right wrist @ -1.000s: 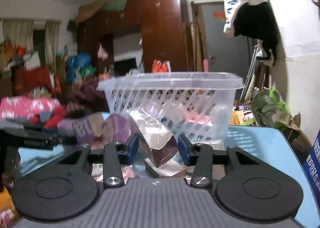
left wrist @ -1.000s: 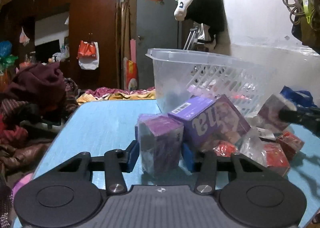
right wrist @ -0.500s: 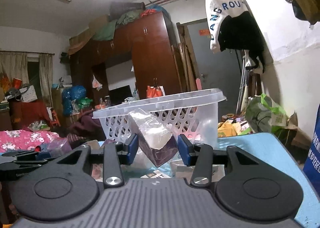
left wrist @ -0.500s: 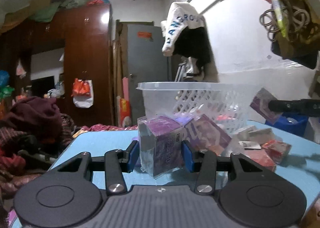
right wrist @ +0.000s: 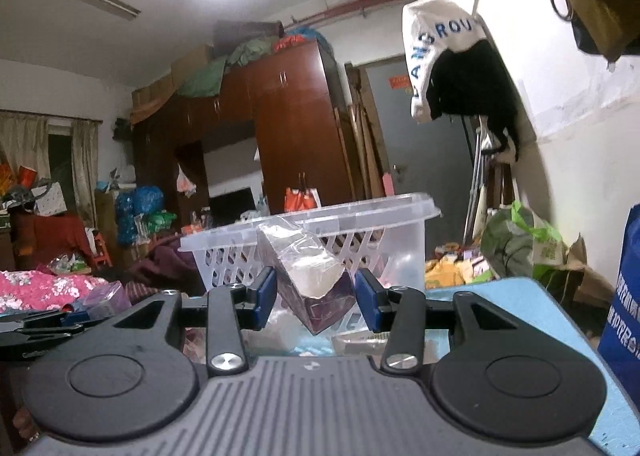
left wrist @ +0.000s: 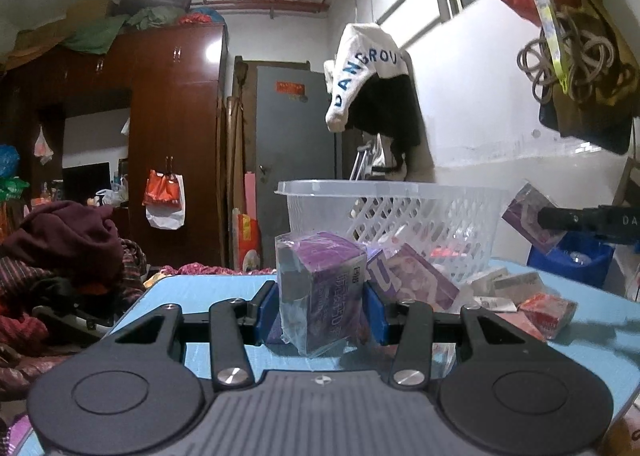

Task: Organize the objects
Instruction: 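Carry both items into the white basket and release them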

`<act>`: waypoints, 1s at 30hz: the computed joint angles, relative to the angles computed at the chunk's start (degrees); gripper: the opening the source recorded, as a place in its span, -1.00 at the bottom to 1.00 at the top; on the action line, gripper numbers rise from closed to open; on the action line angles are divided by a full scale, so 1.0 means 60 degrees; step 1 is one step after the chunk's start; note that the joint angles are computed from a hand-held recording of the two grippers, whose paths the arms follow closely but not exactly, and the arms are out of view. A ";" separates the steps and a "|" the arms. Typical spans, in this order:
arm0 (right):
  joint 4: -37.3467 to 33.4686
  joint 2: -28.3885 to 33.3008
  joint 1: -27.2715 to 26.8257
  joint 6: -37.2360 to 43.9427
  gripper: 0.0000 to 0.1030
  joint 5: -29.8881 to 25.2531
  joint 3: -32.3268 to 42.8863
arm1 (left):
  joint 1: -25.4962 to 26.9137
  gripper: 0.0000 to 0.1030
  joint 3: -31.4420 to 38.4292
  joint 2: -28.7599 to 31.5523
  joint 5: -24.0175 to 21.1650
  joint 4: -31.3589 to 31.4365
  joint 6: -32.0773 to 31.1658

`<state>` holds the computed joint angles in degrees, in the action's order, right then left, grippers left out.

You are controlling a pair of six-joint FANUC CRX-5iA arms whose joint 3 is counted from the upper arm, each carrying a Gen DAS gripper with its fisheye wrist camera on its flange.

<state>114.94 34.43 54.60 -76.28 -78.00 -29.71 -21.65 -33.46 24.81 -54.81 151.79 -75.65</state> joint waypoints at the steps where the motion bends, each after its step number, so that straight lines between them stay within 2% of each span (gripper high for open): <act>1: -0.0010 0.0025 0.0016 0.0015 -0.08 -0.0063 0.0015 | 0.0030 -0.03 -0.0003 0.0023 -0.0068 -0.0033 0.0090; 5: 0.0018 0.0059 0.0020 0.0012 -0.08 -0.0172 0.0032 | 0.0121 -0.03 0.0022 0.0092 -0.0198 -0.0143 0.0424; 10: 0.0104 0.0046 -0.0028 0.0027 -0.08 -0.0172 0.0038 | 0.0040 -0.03 -0.0043 0.0145 -0.0536 0.0260 0.0387; 13: 0.0180 0.0096 -0.0018 0.0011 -0.08 -0.0308 0.0035 | 0.0342 -0.03 -0.0213 0.0112 -0.1085 -0.0252 0.1209; 15: 0.0152 0.0081 -0.0001 0.0207 -0.08 -0.0317 0.0071 | 0.0227 -0.03 -0.0321 -0.0102 -0.1280 0.0111 0.0949; 19: 0.0108 -0.0490 -0.0024 0.0888 -0.08 -0.0121 0.0084 | 0.0407 -0.03 -0.0102 -0.0544 -0.1300 -0.0640 0.1416; 21: -0.0069 -0.0782 -0.0028 0.1633 -0.08 -0.0010 0.0256 | 0.0313 -0.03 0.0317 -0.0734 -0.0845 -0.0942 0.1784; 23: -0.0470 -0.1145 -0.0171 0.2748 -0.08 0.0568 0.0611 | 0.0136 -0.03 0.0963 -0.0861 0.0043 -0.1423 0.2708; 26: -0.1561 -0.1682 -0.0605 0.4306 -0.08 0.2209 0.1276 | -0.0132 -0.03 0.2040 -0.0720 0.1407 -0.2350 0.3987; 30: -0.2885 -0.1868 -0.1021 0.5518 -0.08 0.3756 0.1905 | -0.0239 -0.03 0.3378 -0.0076 0.2999 -0.4401 0.6194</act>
